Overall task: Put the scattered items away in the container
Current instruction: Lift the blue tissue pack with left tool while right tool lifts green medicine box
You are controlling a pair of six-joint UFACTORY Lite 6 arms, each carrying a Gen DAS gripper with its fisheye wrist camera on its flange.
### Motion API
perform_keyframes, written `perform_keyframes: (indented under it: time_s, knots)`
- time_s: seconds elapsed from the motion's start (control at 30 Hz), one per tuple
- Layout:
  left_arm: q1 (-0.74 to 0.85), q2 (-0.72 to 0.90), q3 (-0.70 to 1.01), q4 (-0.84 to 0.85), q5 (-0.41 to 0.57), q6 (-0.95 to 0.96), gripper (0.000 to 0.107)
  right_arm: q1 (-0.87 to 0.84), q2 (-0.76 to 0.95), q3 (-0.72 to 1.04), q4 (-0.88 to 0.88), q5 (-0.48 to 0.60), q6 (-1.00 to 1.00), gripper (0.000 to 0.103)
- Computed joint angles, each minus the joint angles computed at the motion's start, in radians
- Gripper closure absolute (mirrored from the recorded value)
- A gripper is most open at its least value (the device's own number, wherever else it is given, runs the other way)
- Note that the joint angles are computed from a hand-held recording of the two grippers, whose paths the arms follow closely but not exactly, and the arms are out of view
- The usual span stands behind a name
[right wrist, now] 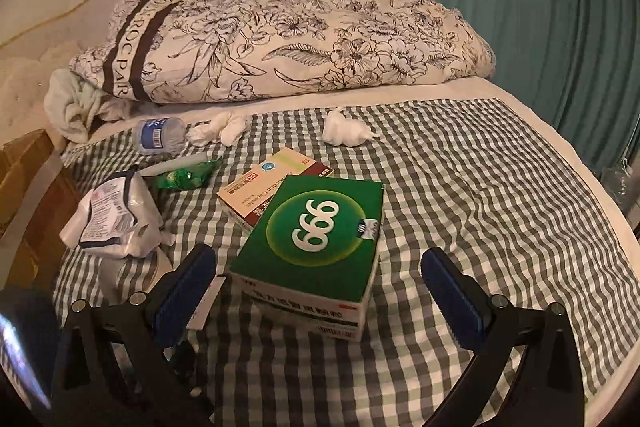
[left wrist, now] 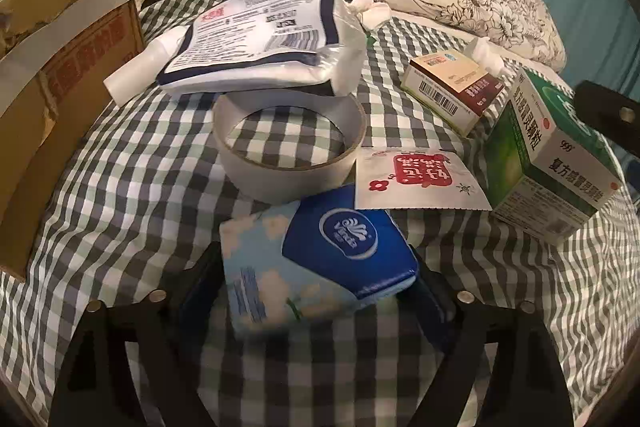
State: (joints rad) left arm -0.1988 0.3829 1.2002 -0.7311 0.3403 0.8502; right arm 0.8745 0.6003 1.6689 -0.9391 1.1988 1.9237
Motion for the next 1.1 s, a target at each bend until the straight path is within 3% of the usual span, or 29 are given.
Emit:
perform_keyframes:
  time_s: [0.2, 0.33, 0.43, 0.67, 0.9, 1.1]
  knots:
    - [0.026, 0.001, 0.008, -0.034, 0.024, 0.036, 0.024, -0.032, 0.072, 0.083, 0.019, 0.024, -0.032, 0.000]
    - [0.026, 0.000, 0.009, -0.029, 0.023, 0.040, 0.025, -0.070, 0.062, 0.026, 0.056, -0.044, -0.025, 0.000]
    - [0.026, -0.005, 0.005, -0.033, 0.017, 0.047, 0.025, -0.081, -0.012, -0.113, 0.041, -0.139, 0.039, 0.023]
    - [0.064, -0.043, -0.019, -0.072, 0.026, 0.097, 0.026, -0.052, -0.142, -0.269, 0.015, -0.202, 0.111, 0.024]
    - [0.131, -0.134, -0.060, -0.099, 0.064, 0.151, 0.026, 0.041, -0.233, -0.299, 0.028, -0.137, 0.111, 0.024]
    - [0.193, -0.250, -0.110, -0.129, 0.118, 0.220, 0.026, 0.173, -0.227, -0.232, 0.075, -0.010, 0.119, 0.024]
